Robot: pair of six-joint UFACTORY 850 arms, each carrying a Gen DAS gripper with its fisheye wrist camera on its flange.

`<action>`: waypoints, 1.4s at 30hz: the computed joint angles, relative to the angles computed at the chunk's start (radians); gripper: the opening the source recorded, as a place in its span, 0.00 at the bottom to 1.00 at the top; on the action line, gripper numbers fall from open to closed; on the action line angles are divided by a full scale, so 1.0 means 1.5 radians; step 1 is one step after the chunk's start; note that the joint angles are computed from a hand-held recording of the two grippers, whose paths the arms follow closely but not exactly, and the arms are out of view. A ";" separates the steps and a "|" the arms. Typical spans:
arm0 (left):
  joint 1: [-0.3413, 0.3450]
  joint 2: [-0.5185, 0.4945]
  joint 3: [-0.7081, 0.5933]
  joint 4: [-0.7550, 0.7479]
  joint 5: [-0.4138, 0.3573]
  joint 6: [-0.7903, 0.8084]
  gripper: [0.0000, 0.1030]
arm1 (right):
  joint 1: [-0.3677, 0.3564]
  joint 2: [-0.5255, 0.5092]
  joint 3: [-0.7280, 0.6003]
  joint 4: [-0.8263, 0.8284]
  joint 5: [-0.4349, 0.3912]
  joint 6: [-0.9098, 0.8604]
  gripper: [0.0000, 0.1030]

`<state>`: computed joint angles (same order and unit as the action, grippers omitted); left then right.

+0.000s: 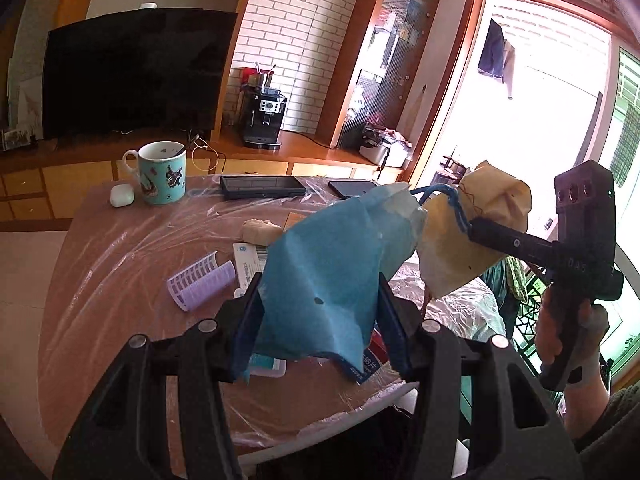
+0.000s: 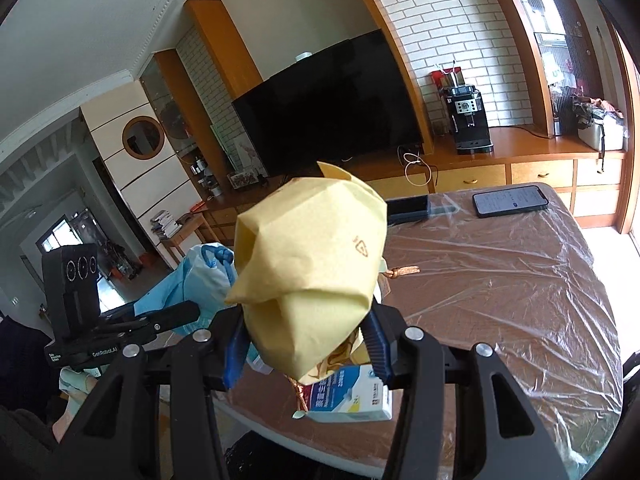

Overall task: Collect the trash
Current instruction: 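Carry the blue mask and yellow bag with both tools over the black trash bin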

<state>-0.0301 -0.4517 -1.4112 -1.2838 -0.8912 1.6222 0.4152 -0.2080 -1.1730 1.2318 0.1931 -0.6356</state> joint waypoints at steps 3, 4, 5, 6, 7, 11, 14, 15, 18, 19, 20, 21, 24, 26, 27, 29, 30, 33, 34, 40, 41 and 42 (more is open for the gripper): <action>0.008 0.020 0.030 -0.002 -0.003 0.022 0.52 | 0.019 0.008 0.014 0.056 -0.003 -0.051 0.47; 0.010 0.025 0.036 -0.001 -0.006 0.024 0.52 | 0.024 0.011 0.020 0.067 -0.006 -0.058 0.47; 0.013 0.030 0.043 0.000 -0.013 0.028 0.52 | 0.029 0.014 0.025 0.070 -0.008 -0.059 0.47; 0.017 0.035 0.050 0.001 -0.017 0.032 0.52 | 0.034 0.018 0.030 0.077 -0.009 -0.063 0.47; 0.021 0.040 0.058 0.001 -0.019 0.036 0.52 | 0.039 0.023 0.037 0.078 -0.011 -0.062 0.47; 0.035 0.058 0.079 0.008 -0.040 0.046 0.52 | 0.061 0.036 0.055 0.038 -0.015 -0.016 0.47; 0.046 0.071 0.095 0.015 -0.056 0.057 0.52 | 0.076 0.043 0.063 0.023 -0.018 0.000 0.47; 0.048 0.075 0.100 0.019 -0.057 0.062 0.52 | 0.081 0.044 0.064 0.041 -0.018 -0.019 0.47; 0.057 0.085 0.115 0.034 -0.065 0.072 0.52 | 0.093 0.053 0.074 0.053 -0.018 -0.032 0.47; 0.060 0.087 0.120 0.041 -0.069 0.072 0.52 | 0.097 0.056 0.078 0.057 -0.017 -0.033 0.47; 0.063 0.088 0.124 0.048 -0.071 0.072 0.52 | 0.099 0.059 0.083 0.048 -0.019 -0.019 0.47; 0.066 0.088 0.129 0.055 -0.073 0.073 0.52 | 0.101 0.060 0.088 0.034 -0.023 0.000 0.47; 0.070 0.091 0.143 0.071 -0.073 0.074 0.52 | 0.109 0.060 0.096 0.096 -0.031 -0.052 0.47; 0.072 0.093 0.153 0.082 -0.069 0.076 0.52 | 0.116 0.060 0.102 0.129 -0.035 -0.076 0.47; 0.072 0.093 0.156 0.088 -0.066 0.075 0.52 | 0.119 0.060 0.106 0.149 -0.037 -0.090 0.47; 0.072 0.095 0.164 0.096 -0.060 0.075 0.52 | 0.125 0.057 0.109 0.204 -0.036 -0.134 0.47; 0.072 0.095 0.167 0.102 -0.056 0.073 0.52 | 0.125 0.054 0.108 0.233 -0.037 -0.160 0.47; 0.068 0.097 0.176 0.115 -0.047 0.069 0.52 | 0.129 0.046 0.113 0.271 -0.041 -0.180 0.47; 0.067 0.100 0.182 0.116 -0.040 0.072 0.52 | 0.130 0.042 0.113 0.282 -0.042 -0.188 0.47; 0.052 0.104 0.202 0.136 0.008 0.069 0.52 | 0.132 0.027 0.116 0.388 -0.052 -0.278 0.47; 0.049 0.105 0.206 0.138 0.017 0.069 0.52 | 0.133 0.023 0.115 0.416 -0.052 -0.303 0.47; 0.046 0.105 0.209 0.141 0.026 0.068 0.52 | 0.132 0.020 0.113 0.458 -0.052 -0.346 0.47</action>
<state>0.0395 -0.2949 -1.0983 -1.0726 -0.8523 1.7249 0.6126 -0.1787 -1.0030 1.9185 0.1157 -1.1541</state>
